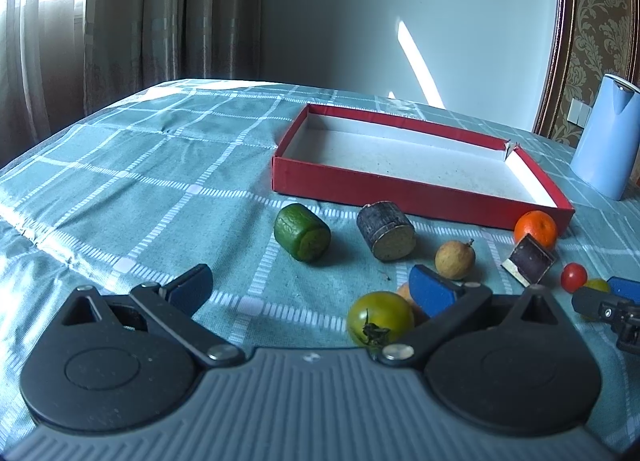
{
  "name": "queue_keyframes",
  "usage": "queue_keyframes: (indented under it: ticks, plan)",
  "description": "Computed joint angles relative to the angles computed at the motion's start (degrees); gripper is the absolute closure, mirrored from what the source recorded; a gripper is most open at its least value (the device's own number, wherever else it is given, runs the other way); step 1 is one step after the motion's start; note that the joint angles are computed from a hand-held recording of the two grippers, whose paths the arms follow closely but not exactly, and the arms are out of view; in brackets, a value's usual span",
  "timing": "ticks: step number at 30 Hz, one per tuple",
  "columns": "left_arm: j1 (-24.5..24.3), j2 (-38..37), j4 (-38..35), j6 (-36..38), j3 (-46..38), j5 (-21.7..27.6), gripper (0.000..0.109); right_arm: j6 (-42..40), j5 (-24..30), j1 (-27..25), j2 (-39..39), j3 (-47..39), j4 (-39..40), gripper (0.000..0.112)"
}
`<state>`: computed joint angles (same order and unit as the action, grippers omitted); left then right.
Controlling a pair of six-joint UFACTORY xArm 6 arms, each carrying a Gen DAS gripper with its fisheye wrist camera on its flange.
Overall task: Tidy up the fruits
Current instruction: 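Close the right gripper around the yellow-green cherry tomato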
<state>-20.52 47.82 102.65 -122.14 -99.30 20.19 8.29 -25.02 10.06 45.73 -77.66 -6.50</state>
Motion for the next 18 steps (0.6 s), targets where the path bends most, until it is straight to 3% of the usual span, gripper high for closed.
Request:
queue_keyframes:
  ticks: [6, 9, 14, 18]
  plan:
    - [-0.1, 0.0, -0.8, 1.0, 0.0, 0.2, 0.006, 0.6, 2.0, -0.2, 0.5, -1.5, 0.0, 0.058]
    - [-0.2, 0.0, -1.1, 1.5, 0.0, 0.5, 0.006, 3.9, 4.3, -1.0, 0.8, -2.6, -3.8, 0.075]
    - [-0.2, 0.1, -1.5, 2.0, -0.2, 0.5, 0.006, 12.5, 4.0, -2.9, 1.3, -3.4, -11.5, 0.078]
    - [-0.2, 0.3, -1.7, 2.3, -0.3, 0.6, 0.006, 13.7, 3.9, -3.0, 1.3, -3.4, -12.3, 0.079]
